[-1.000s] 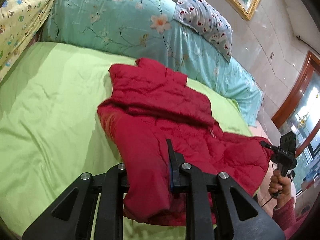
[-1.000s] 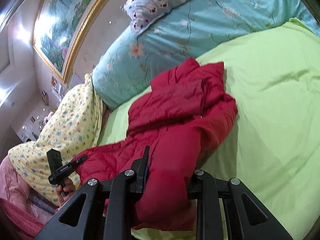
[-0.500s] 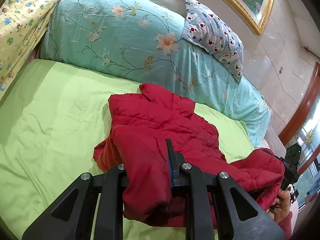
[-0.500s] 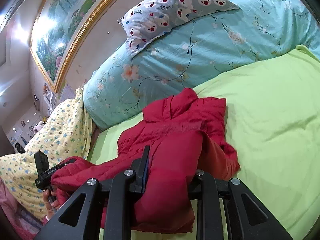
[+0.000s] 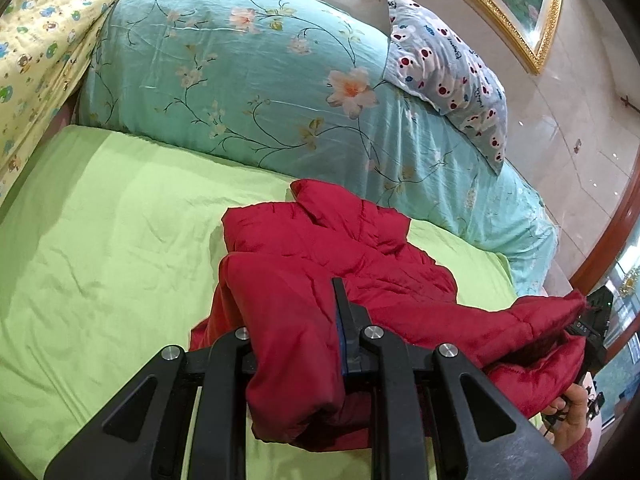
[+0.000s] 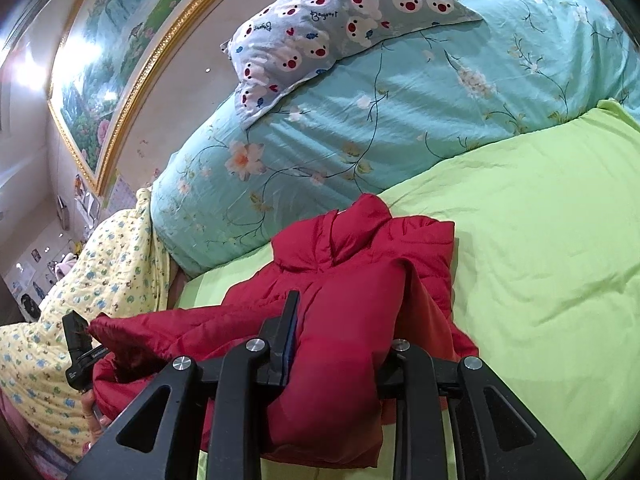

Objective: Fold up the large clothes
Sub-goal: 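Lift the hem with both tools and fold it toward the collar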

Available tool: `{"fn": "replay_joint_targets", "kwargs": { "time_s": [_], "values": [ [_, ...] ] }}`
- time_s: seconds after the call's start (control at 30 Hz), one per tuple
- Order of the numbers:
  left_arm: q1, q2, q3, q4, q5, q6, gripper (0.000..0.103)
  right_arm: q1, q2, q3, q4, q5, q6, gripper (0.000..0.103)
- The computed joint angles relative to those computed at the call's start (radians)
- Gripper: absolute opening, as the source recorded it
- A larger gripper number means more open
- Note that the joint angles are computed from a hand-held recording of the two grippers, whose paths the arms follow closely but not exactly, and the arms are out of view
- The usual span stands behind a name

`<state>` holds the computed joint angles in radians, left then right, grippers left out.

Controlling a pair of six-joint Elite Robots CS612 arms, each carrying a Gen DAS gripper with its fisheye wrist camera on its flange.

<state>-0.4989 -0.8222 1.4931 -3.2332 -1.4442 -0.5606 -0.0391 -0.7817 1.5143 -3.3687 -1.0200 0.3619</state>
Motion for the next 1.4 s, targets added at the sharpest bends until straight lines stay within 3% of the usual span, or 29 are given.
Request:
{"fn": "replay_joint_targets", "kwargs": {
  "time_s": [0.57,1.4],
  "values": [
    [0.023,0.086,-0.181,0.18,0.028,0.005,0.018,0.01,0.08,-0.173,0.156,-0.076,0.004,0.025],
    [0.061,0.31,-0.555,0.516,0.073,-0.068,0.02,0.044,0.271,-0.49,0.403,-0.251,0.011,0.026]
  ]
}}
